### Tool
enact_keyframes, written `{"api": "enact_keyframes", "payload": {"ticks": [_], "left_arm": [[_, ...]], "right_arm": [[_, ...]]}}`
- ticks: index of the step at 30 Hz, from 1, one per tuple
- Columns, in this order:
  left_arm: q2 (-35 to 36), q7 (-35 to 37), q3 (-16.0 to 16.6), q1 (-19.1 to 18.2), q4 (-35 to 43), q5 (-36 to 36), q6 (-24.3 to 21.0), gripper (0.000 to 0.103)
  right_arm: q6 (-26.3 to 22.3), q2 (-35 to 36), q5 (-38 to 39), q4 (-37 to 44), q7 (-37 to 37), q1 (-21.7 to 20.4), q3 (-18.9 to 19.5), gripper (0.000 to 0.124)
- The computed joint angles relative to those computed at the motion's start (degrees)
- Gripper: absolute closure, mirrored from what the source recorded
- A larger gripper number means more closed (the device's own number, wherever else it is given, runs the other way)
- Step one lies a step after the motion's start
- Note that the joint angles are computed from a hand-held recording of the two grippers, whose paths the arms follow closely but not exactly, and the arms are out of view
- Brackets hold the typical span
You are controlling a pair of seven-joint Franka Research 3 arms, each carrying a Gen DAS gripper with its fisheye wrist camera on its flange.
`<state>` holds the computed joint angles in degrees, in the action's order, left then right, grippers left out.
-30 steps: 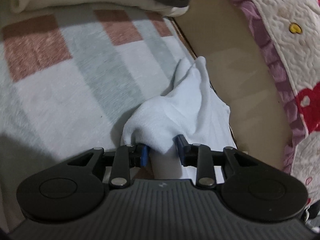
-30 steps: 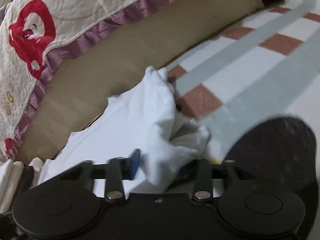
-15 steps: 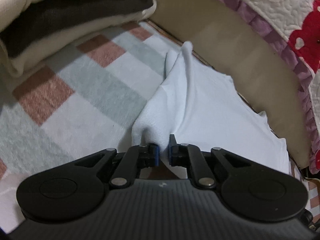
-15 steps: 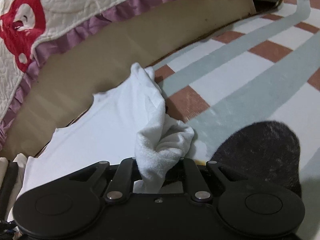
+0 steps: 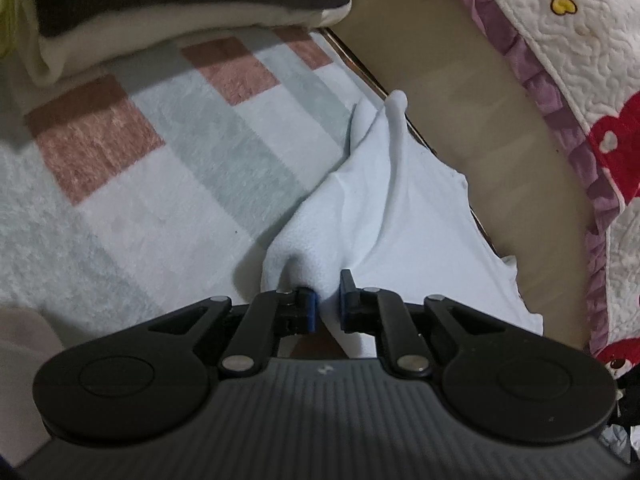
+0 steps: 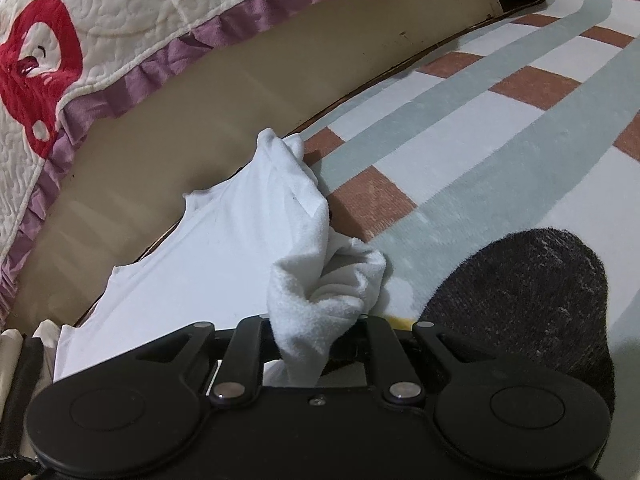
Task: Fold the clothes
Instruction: 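Grasp the folded shirt edge with the left gripper while the right gripper grasps beside it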
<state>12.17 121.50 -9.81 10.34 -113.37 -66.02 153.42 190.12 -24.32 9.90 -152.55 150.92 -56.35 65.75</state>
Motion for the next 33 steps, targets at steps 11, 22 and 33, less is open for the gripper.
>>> {"api": "enact_keyframes", "payload": {"ticks": [11, 22, 33], "left_arm": [[-2.30, -11.87, 1.56, -1.84, -2.53, 12.54, 6.11, 0.087], [-0.35, -12.20, -0.64, 0.95, -0.77, 6.78, 2.03, 0.060], [3.52, 8.40, -5.80, 0.91, 3.15, -2.01, 13.69, 0.095]], "right_arm": [[-5.07, -3.85, -4.67, 1.42, 3.91, -0.98, 0.58, 0.110], [-3.28, -2.84, -9.03, 0.27, 10.92, 0.22, -1.63, 0.102], [9.48, 5.65, -3.56, 0.41, 3.74, -6.23, 3.74, 0.113]]}}
